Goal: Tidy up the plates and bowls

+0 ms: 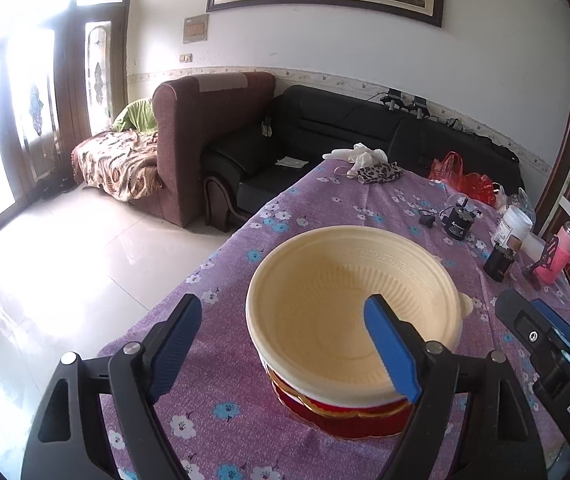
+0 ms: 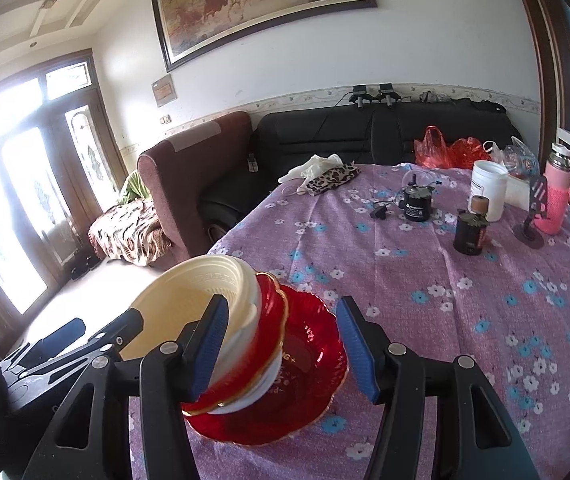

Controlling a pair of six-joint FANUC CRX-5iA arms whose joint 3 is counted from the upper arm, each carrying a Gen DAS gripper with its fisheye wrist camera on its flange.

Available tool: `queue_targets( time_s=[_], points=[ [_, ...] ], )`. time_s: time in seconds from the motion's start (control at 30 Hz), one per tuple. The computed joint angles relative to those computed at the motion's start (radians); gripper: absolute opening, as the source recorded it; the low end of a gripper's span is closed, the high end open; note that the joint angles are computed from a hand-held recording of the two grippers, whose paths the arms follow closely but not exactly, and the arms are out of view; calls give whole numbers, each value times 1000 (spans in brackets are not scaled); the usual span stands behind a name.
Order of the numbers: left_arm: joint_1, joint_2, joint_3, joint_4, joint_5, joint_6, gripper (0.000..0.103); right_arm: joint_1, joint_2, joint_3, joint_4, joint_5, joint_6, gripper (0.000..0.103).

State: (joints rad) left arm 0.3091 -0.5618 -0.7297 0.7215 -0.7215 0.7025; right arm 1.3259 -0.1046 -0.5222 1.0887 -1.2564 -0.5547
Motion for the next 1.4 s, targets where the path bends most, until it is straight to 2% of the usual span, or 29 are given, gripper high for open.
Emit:
queue_targets(
  time_s=[0.27,0.6,0.63,0.8,0.93,1.03,1.17,1.4],
  points=[
    [-32,-157,-78,-21,94,37,94,96,-51,-71,-5,-86,-86,70],
    [-81,-372,-189,-2,203,74,100,223,-119,-166,-45,-183,-219,72],
    [-91,-405,-209,8,230,78,103,234,-124,-174,-51,-190,-233,72],
    [-124,-506,-282,127,322,26,103,288,-136,-199,-75,-229,-274,72],
    [-129,-555,-318,225,318,-22,103,318,-122,-202,-82,-247,-283,72],
    [-117,-582,-322,214,283,-28,103,331,-101,-192,-79,-257,-274,72],
    [-166,-580,-330,214,291,-93,103,340,-76,-180,-72,-266,-254,76],
    [-112,-556,-321,194,190,-108,103,336,-55,-172,-71,-258,-225,78]
  ],
)
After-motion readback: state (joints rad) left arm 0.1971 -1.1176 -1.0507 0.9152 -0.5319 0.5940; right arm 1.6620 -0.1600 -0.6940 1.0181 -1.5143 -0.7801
